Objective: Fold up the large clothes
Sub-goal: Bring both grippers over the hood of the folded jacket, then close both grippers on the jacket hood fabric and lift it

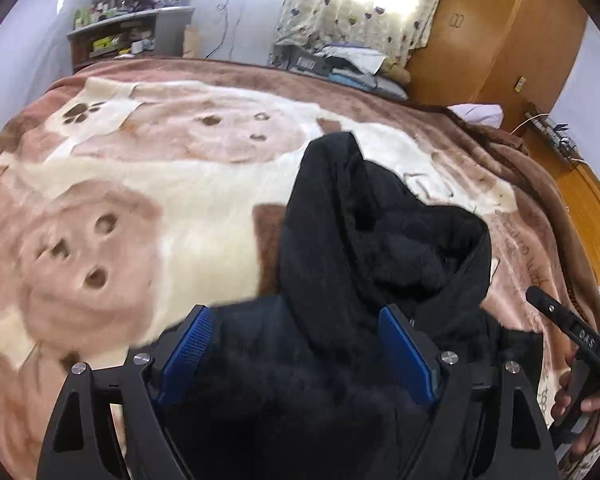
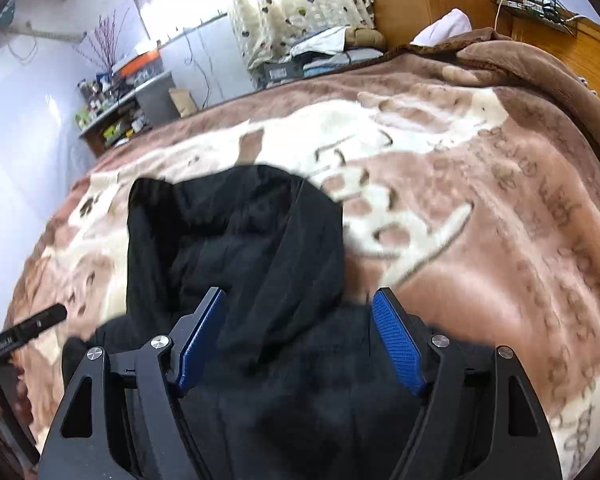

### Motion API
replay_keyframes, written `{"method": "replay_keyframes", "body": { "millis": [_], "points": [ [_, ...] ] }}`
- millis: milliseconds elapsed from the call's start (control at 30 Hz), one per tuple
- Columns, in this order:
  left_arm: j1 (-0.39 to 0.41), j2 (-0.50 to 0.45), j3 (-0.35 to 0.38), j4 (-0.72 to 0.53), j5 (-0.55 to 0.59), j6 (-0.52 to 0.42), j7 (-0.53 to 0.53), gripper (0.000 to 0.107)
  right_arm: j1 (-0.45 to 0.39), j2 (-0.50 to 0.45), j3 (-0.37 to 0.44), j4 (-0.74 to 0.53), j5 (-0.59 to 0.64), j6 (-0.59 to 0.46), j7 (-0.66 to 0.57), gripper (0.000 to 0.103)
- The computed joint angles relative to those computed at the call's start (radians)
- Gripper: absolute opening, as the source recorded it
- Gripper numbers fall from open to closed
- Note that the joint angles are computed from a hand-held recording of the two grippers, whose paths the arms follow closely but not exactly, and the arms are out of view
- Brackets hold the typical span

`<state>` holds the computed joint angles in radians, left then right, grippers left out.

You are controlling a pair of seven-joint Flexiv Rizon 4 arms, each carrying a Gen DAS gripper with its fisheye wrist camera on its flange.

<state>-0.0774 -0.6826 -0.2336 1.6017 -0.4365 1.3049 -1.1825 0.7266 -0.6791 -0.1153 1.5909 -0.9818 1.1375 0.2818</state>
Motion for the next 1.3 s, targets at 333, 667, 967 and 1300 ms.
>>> {"method": "replay_keyframes", "body": {
  "millis": [333,667,967,1300],
  "points": [
    [-0.081,-0.202,0.086,-0.306,0.043,-0.184,-0.188,0.085,-0.047,-0.115,0.009,-0.155,0.167,-0.081,-0.109,0.076],
    [-0.155,-0.317,0.179,-0.528,0.164,-0.287,-0.337,0.006,-0.051,-0.172,-0.014,-0.202,0.235,0.006,-0.134,0.014],
    [-0.104,-0.184,0.099,-0.293,0.188,-0.074,-0.252,0.0,0.06,-0.094,-0.128,-0.1,0.082,0.014,-0.061,0.003],
    [0.179,0.008,-0.266,0.161,-0.022,0.193,-0.018,0.0,0.13,0.056,-0.132,0.067,-0.285,-0.036,0.182,0.003]
  ]
}}
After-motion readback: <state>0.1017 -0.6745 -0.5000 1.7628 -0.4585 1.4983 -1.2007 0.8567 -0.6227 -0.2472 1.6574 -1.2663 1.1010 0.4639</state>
